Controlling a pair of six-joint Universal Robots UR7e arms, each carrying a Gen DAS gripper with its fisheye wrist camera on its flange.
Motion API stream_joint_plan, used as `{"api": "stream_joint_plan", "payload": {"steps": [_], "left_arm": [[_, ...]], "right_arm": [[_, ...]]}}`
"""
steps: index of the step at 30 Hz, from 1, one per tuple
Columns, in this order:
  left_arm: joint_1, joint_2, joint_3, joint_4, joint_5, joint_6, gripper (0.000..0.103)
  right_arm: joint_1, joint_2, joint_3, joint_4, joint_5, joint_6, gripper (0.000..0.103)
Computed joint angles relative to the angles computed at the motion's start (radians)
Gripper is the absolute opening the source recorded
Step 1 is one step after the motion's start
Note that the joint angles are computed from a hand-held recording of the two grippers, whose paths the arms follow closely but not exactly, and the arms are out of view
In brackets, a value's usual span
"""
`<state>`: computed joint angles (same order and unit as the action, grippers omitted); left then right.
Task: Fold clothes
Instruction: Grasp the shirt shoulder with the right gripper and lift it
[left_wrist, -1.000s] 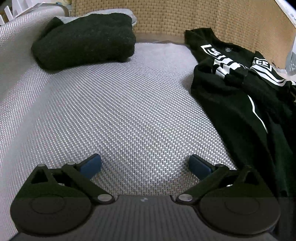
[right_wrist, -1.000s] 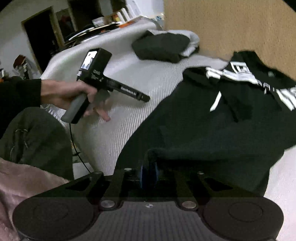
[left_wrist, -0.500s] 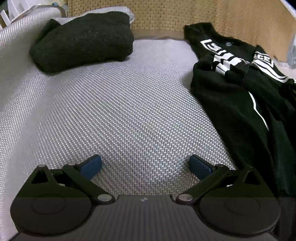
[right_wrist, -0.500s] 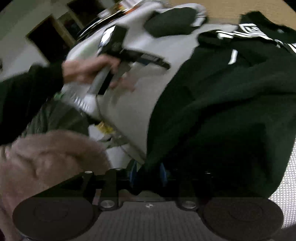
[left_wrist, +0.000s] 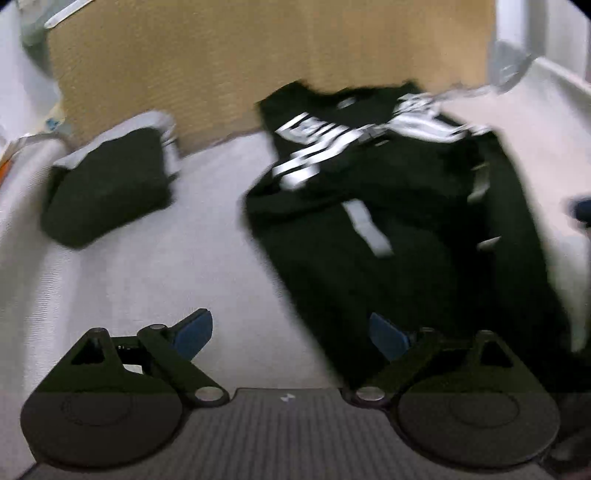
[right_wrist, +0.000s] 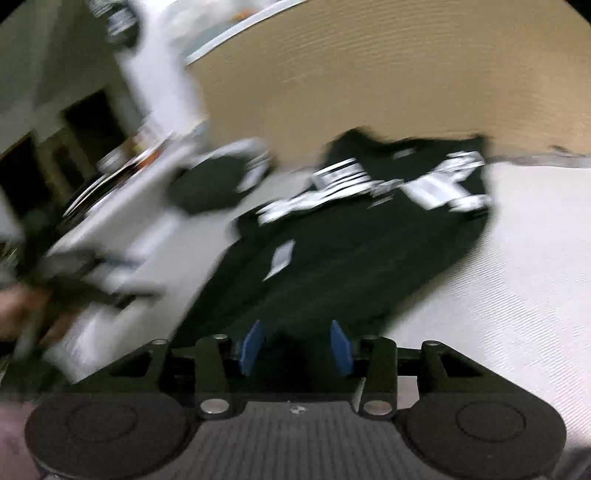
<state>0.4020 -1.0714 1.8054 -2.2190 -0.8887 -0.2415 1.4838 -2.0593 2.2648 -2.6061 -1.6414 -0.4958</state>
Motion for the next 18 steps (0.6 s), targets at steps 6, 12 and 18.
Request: {"api": "stream_joint_plan", "payload": {"steps": [6,12,18], "left_arm": [[-0.059,0.025,0.001,-0.049,-0.161,0.001,0.095],[-0.096,0.062,0.024,-0.066,-0.192,0.013,0.095],[-0.109,0.086,0.042,-0.072,-0.185,-0.012,0.095]], "right_arm": [[-0.099,0.167,-0.148,-0.129,-0.014,0.035,0.049],[-0.206,0.288,-0.292,-0.115,0.132,0.088,0.06],[-0.225,0.413,-0.427,-0.102,0.108,0.163,0.06]]}}
